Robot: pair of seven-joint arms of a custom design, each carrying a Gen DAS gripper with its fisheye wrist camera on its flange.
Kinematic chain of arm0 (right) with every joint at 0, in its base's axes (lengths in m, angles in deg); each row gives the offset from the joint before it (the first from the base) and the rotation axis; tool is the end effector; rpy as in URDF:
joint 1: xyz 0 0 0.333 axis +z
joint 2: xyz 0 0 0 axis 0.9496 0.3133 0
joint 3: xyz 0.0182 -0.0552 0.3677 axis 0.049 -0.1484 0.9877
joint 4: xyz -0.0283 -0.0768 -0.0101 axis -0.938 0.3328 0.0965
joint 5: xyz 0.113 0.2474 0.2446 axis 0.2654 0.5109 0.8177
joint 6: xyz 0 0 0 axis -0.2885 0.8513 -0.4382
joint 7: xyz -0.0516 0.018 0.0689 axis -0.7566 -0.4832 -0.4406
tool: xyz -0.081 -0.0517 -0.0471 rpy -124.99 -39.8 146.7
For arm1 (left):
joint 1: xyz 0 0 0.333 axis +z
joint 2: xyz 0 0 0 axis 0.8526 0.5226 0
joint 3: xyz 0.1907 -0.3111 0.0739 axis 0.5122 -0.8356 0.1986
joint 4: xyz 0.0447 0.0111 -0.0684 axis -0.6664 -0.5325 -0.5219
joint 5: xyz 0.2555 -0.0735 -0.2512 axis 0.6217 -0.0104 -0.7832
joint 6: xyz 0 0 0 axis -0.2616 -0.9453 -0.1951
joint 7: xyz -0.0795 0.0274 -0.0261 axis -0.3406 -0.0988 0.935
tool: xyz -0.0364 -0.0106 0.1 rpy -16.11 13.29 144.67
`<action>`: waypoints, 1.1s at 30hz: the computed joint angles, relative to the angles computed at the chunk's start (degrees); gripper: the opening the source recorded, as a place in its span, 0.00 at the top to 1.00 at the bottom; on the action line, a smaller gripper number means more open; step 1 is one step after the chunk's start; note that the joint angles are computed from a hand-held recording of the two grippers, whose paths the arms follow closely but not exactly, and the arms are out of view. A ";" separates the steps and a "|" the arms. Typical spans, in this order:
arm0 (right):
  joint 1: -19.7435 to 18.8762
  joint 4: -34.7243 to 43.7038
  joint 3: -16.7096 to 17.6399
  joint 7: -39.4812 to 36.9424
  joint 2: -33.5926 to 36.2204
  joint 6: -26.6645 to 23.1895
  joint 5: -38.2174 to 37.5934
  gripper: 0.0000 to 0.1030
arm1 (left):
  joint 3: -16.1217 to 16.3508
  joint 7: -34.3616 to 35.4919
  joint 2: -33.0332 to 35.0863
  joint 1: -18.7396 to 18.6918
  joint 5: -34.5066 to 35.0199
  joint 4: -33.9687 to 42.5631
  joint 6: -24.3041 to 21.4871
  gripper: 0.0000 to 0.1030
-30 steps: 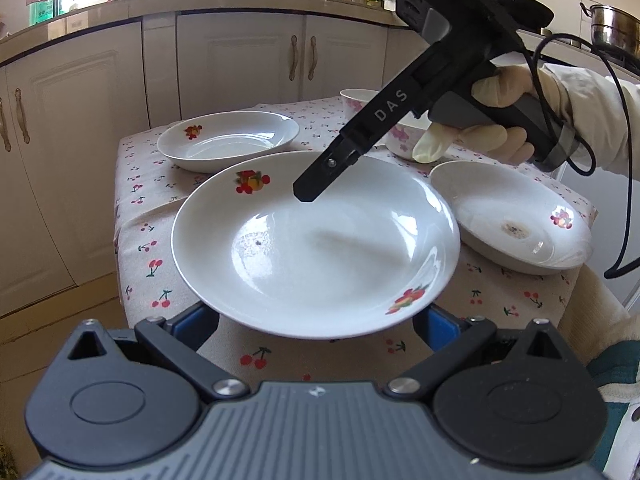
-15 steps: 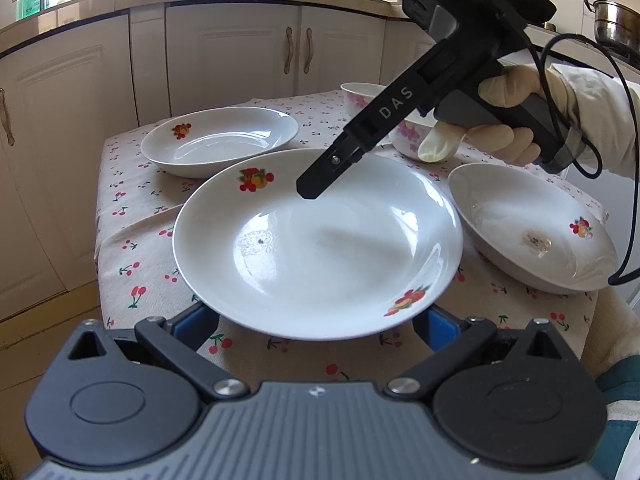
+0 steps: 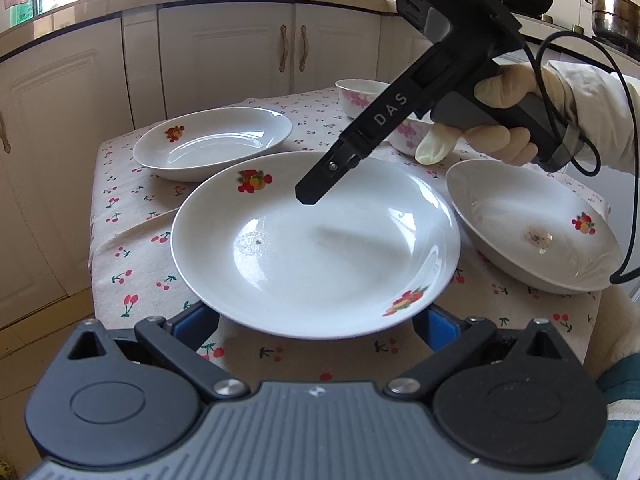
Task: Organize plates and bowls
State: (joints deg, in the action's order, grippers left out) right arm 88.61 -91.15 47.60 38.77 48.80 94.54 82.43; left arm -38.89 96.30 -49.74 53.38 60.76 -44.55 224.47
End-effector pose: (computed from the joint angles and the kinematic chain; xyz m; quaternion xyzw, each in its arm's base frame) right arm 0.7851 0.3193 0.3809 -0.8763 0.3672 -0.0047 0.3119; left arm 0.5948 -0.1629 0.3403 -0.4912 0.7553 -0.3697 0.2274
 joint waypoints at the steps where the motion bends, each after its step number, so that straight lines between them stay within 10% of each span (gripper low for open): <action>1: 0.08 0.24 -0.16 -0.03 0.14 -0.02 -0.20 0.35 | -0.01 0.04 0.04 0.03 0.11 0.01 0.08 0.01; 9: -0.02 2.40 0.34 -0.74 0.96 -2.99 -0.23 0.15 | 1.16 0.87 -0.12 -1.14 -0.88 -0.71 1.08 0.01; 22: -1.58 -22.83 2.86 -11.30 -13.66 15.46 4.72 0.00 | 4.84 4.39 -5.90 -7.71 -12.20 -7.20 1.68 0.01; 33: -9.09 -50.13 11.15 -28.57 -27.96 34.96 19.91 0.00 | 11.86 14.28 -9.95 -24.02 -34.08 -10.93 -0.65 0.01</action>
State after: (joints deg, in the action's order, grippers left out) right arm 79.51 -141.28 58.75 10.20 20.84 129.51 102.34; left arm -27.03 110.58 -59.70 29.36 26.68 -55.47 223.82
